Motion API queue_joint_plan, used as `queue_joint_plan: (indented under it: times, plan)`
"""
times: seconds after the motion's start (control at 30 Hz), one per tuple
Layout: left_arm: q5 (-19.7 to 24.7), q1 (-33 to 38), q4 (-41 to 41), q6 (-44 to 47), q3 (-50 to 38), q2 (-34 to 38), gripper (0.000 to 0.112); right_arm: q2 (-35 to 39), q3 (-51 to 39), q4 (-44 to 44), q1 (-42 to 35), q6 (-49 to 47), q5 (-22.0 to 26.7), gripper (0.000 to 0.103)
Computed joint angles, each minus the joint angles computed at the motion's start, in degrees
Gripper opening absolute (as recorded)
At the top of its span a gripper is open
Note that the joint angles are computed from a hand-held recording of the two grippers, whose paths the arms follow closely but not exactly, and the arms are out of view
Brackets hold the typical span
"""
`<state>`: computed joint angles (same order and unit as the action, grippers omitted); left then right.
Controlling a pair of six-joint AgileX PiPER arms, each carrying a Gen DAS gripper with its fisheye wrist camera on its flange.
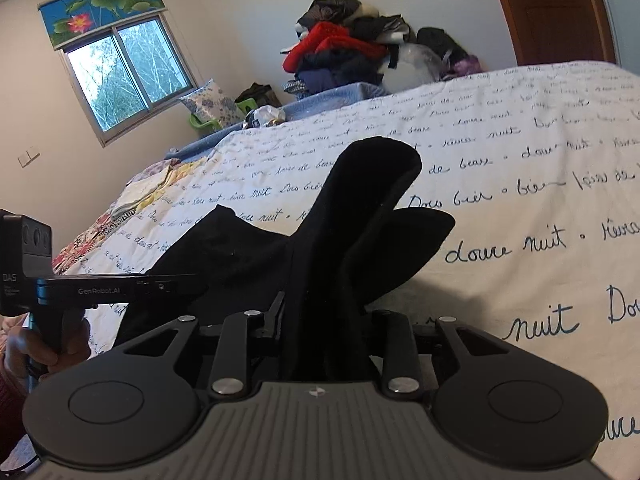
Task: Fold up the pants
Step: 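Grasp the pants edge with both grippers and lift it off the bed, then fold the lifted edge over the bundle with both grippers and release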
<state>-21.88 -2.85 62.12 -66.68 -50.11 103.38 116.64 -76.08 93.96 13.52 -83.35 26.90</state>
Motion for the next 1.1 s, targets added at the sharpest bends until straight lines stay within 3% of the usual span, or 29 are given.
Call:
queue_joint_plan:
  times: [0.23,0.4,0.8,1.1]
  plan:
    - [0.8,-1.0,-5.7,6.5,0.9,-2.0,0.019,-0.3,-1.1,4.0,1.1,-2.6,-0.9,0.029]
    - [2.5,-0.8,-8.6,10.3,0.7,-3.1,0.019,0.9,-4.9,0.2,2.3,0.5,-1.9,0.028]
    - [5.2,3.5,6.1,-2.4,-7.3,-0.7,0.019,9.0,-21.0,-16.0,4.8,16.9,-1.5,0.028]
    - [8.0,3.8,10.5,-4.3,-14.7,4.0,0.02,16.2,-34.1,-29.0,5.9,30.2,-1.3,0.028]
